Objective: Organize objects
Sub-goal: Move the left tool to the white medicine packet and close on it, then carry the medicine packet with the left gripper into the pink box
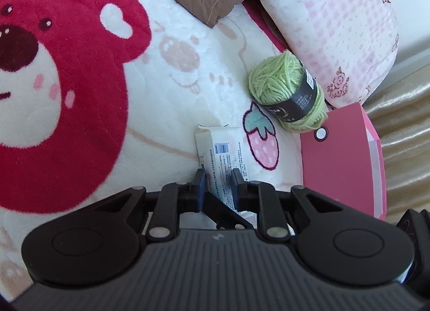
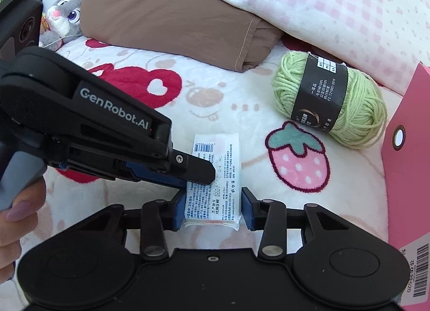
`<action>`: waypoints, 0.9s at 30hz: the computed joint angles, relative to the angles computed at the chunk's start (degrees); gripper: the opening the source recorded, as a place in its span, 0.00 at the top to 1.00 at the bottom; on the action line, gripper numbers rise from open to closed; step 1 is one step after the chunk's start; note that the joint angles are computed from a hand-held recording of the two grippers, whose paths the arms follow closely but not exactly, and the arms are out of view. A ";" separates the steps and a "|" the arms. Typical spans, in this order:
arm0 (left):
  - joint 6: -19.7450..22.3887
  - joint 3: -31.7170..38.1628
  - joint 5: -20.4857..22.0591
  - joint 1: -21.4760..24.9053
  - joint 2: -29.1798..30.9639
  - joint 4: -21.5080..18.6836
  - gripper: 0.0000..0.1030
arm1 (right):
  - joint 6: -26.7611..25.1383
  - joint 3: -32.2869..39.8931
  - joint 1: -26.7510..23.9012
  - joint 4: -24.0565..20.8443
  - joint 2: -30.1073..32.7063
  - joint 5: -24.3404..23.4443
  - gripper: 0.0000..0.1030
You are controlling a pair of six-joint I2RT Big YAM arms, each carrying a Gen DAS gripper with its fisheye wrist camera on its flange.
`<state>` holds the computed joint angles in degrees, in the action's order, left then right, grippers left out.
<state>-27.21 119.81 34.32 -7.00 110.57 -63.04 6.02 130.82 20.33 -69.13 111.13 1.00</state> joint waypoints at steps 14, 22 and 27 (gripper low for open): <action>2.03 -1.98 6.25 -1.55 -9.64 -1.90 0.84 | 4.20 -1.74 -0.59 -4.03 -10.85 -1.83 0.55; 5.29 9.83 5.84 -4.83 -8.61 -8.42 0.84 | 2.33 4.31 -2.63 -7.85 -13.44 -0.67 0.55; 7.05 27.08 5.15 -7.53 -2.12 -18.21 0.83 | 2.15 8.56 -4.11 -10.48 -14.29 1.20 0.55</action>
<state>-20.17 146.90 39.47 -14.53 108.46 -81.25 8.16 139.38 16.22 -79.61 96.83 2.20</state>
